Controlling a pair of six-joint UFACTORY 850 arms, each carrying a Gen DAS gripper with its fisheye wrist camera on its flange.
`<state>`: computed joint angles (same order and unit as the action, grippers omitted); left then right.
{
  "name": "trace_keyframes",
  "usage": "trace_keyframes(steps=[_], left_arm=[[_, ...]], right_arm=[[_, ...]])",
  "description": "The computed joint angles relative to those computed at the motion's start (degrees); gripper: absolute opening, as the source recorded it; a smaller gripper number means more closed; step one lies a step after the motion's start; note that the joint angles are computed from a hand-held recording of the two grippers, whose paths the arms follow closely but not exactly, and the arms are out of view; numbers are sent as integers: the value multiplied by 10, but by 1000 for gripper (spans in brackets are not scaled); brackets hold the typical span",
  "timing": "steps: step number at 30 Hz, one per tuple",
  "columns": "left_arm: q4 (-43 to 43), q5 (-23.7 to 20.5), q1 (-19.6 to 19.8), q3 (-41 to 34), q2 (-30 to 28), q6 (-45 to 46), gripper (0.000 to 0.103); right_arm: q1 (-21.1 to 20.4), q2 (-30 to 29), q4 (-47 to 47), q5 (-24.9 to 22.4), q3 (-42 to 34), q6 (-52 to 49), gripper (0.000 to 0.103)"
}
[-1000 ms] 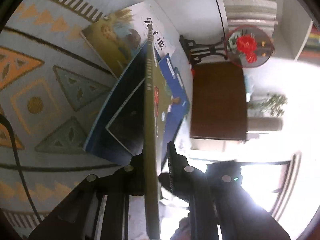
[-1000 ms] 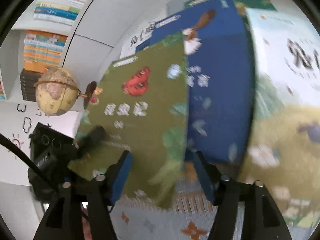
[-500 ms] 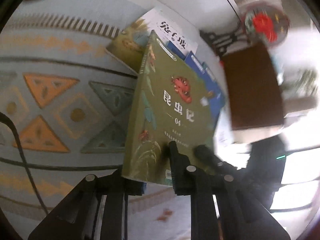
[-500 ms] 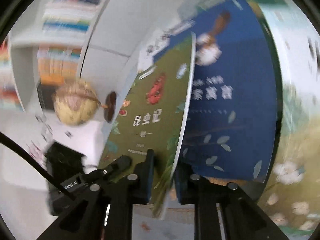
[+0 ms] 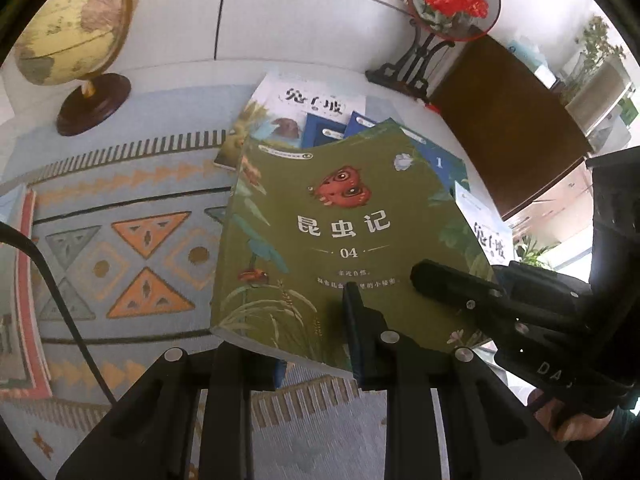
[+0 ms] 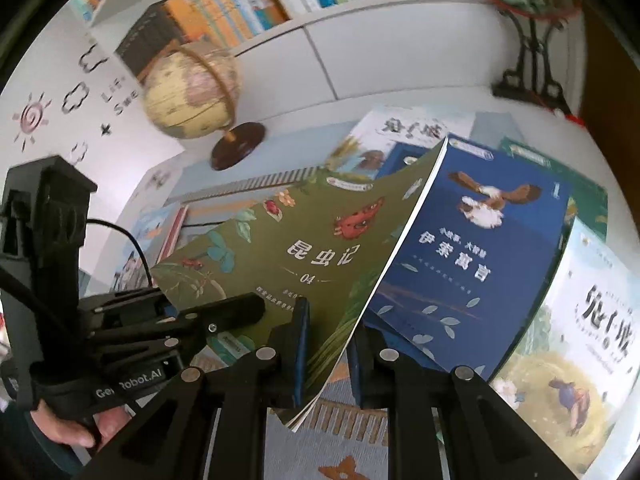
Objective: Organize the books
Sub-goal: 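Lift the olive book off the pile with both grippers, then carry the olive book with both grippers toward the stack by the globe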
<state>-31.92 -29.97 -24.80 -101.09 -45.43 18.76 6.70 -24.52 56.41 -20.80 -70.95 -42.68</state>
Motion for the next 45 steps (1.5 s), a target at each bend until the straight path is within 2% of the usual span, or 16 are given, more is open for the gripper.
trace_keyframes(steps=[3, 6, 13, 18, 20, 24, 30, 34, 38, 41, 45], left_arm=[[8, 33, -2, 33, 32, -14, 21], [30, 72, 1, 63, 66, -45, 21], [74, 151, 30, 137, 141, -95, 21], [48, 186, 78, 198, 190, -62, 21], [-5, 193, 103, 219, 203, 0, 21], [-72, 177, 163, 231, 210, 91, 21], [-123, 146, 228, 209, 176, 185, 21], [-138, 132, 249, 190, 145, 224, 21], [-186, 96, 270, 169, 112, 266, 21], [-205, 79, 276, 165, 99, 287, 21], [-220, 62, 278, 177, 98, 309, 21]], right_arm=[[11, 12, -7, 9, 1, -24, 16], [19, 19, 30, 8, -6, -78, 16], [60, 12, 77, 14, -59, -151, 16], [109, -29, 67, 13, -130, -134, 17], [130, -51, 43, 15, -162, -103, 17], [178, -114, -45, 19, -246, 19, 17], [227, -238, -190, -20, -414, 217, 17], [238, -312, -246, -61, -515, 309, 17], [242, -376, -281, -107, -603, 374, 18], [241, -404, -291, -131, -640, 403, 18], [239, -415, -288, -144, -647, 419, 18]])
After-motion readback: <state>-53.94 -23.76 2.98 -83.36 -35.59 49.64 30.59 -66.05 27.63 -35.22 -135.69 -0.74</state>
